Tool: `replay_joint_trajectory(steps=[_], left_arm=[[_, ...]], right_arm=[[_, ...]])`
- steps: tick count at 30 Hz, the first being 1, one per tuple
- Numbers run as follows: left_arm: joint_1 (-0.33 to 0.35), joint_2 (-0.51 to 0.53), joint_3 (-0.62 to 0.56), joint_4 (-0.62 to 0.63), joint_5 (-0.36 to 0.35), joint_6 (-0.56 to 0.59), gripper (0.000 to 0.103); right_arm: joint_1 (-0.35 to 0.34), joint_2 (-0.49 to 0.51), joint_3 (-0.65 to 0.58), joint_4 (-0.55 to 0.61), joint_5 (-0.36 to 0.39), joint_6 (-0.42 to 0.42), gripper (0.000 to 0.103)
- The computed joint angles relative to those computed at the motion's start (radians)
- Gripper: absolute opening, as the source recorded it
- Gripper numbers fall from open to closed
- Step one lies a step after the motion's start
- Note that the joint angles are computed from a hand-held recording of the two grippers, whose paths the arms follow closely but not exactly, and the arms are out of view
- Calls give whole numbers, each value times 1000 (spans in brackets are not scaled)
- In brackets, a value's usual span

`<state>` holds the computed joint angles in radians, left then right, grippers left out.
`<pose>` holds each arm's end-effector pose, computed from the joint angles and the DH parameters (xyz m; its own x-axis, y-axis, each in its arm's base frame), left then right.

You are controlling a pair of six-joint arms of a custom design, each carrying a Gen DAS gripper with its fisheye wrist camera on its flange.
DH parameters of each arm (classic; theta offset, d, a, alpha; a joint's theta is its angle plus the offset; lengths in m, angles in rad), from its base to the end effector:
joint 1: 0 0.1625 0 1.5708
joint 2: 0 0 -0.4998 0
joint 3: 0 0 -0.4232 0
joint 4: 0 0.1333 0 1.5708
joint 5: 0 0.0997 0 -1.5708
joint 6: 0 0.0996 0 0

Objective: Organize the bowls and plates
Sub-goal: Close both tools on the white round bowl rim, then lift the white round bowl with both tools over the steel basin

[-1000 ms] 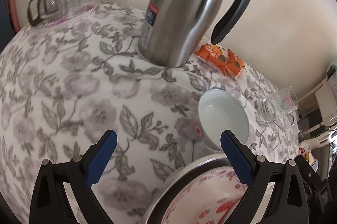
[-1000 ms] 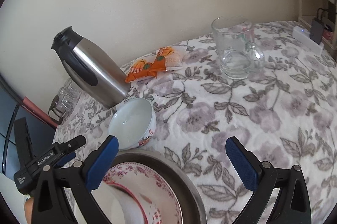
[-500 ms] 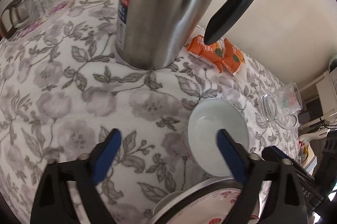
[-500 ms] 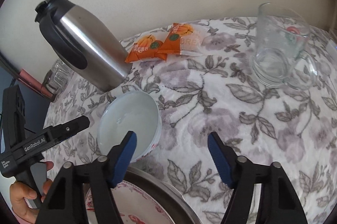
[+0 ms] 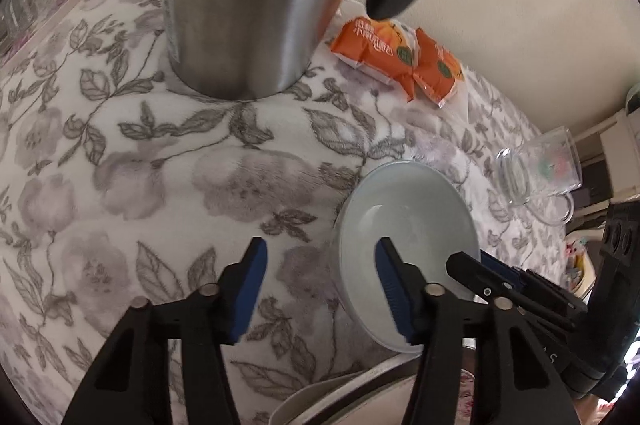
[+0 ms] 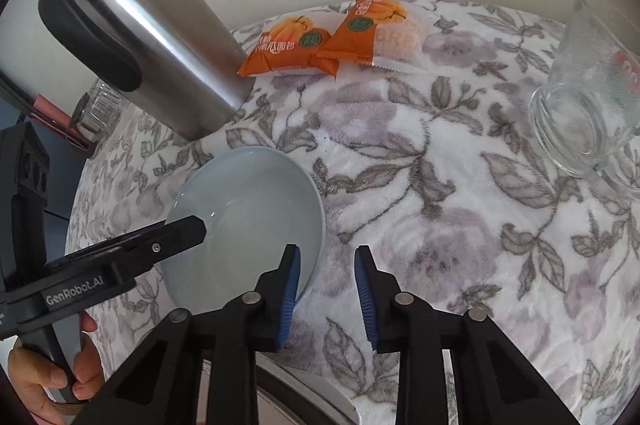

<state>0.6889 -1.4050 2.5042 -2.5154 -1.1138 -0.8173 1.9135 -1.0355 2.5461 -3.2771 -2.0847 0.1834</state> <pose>-0.1648 -0.3654 0.1748 -0.9107 0.0454 -0.4106 0.1441 0.9665 -0.2126 0.2122 -0.3438 0.1043 -0.8981 -0.0307 0.4386 -0.1686 0.9453 -0.2791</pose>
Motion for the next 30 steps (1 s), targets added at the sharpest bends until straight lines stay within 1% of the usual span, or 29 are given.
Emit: replay_joint_trajectory(steps=[3,4,5,6,8,10,12,17,21,26,30], left_arm=[[7,21,-5,0,-11,8,41],[11,26,-8,2,-14,9,34],[16,33,-8,-7,-18,14,31],[19,37,-7,-18,-23,21,29],[21,42,-5,-40,-31,31,22],[26,47,-4,-55,-53,34,20],[32,50,-3,-74,-75,32,19],[23,50,4,-96,-75,50,18],[8,36,7,-102,-64,59,18],[-27,2,-5,-73,-63,46,18],[-82,-55,-3,-45,-41,21,18]], right_arm=[[-8,8,-11,21,5,-8,25],[-11,11,-13,24,7,-11,24],[-15,11,-14,23,15,-14,23],[-16,12,-14,23,22,-16,21],[-13,15,-16,24,28,-28,16],[-4,27,-23,23,18,-31,15],[-5,31,-21,8,26,-29,15],[0,20,-10,-16,26,-45,14],[12,-9,-3,-32,34,-53,13],[56,-50,1,-31,14,-42,13],[106,-99,9,-23,-2,-25,13]])
